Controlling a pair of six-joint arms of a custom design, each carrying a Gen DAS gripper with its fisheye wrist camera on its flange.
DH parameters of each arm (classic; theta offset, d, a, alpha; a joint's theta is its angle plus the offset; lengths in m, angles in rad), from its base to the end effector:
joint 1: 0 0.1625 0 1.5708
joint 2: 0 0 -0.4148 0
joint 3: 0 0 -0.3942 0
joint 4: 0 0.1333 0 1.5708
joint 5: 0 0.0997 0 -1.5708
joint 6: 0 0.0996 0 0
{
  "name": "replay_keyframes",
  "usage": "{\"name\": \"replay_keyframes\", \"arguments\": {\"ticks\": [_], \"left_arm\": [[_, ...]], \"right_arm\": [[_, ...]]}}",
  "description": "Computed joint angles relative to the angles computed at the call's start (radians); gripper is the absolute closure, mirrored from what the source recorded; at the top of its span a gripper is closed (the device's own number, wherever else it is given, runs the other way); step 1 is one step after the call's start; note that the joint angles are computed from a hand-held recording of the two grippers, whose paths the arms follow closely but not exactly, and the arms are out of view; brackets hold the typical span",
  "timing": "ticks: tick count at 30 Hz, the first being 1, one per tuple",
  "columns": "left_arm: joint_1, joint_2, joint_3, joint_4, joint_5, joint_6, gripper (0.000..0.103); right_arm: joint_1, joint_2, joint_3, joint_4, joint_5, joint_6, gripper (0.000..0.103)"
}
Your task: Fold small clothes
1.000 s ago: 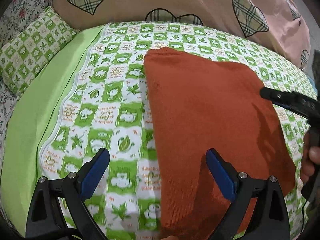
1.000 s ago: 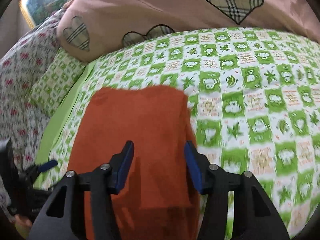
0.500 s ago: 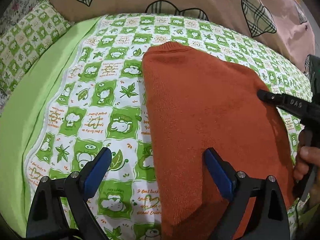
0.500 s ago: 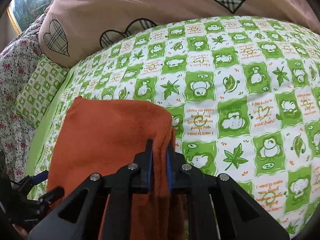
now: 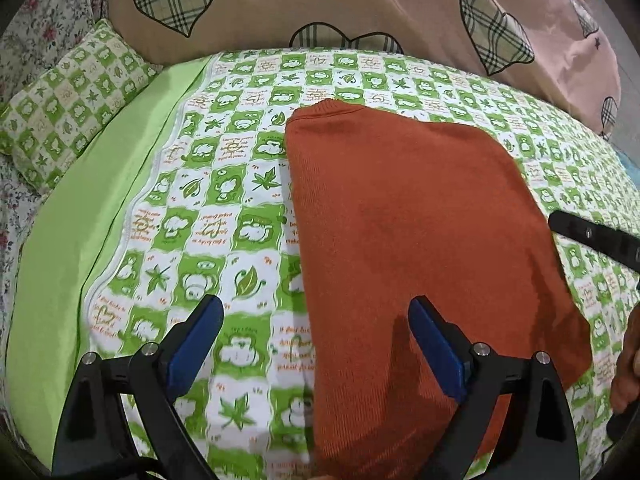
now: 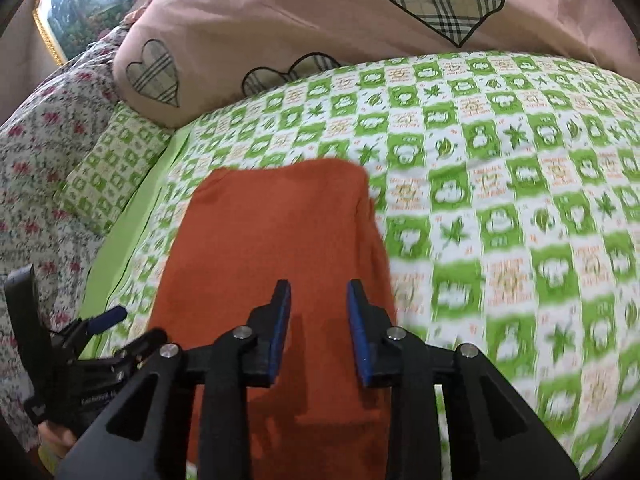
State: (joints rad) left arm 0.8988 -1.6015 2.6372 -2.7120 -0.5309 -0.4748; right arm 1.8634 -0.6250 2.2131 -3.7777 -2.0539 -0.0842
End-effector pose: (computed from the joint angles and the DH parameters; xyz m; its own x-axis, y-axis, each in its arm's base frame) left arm -0.0107 -0.3655 0.1984 -0.6857 -0.1386 -0.7146 0.3436 0.8038 -0.4857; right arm 0.2166 -0.4172 -0.0030 -0.9026 -0.0630 0.4258 -0.3120 0.7774 -0.5462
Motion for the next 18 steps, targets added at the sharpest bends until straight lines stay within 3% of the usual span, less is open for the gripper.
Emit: {"name": "replay_keyframes", "arguments": {"ticks": [7, 18], "left_arm": [[-0.062, -0.121, 0.042, 0.189, 0.013, -0.133, 0.009], [-0.136, -0.228, 0.077, 0.369, 0.02, -0.239, 0.008]], "right_arm": [[0.052, 0.028, 0.053, -0.056, -0.041, 0.026, 0.071], [0.12, 0.056, 0.079, -0.051, -0.096, 0.017, 0.055]]}}
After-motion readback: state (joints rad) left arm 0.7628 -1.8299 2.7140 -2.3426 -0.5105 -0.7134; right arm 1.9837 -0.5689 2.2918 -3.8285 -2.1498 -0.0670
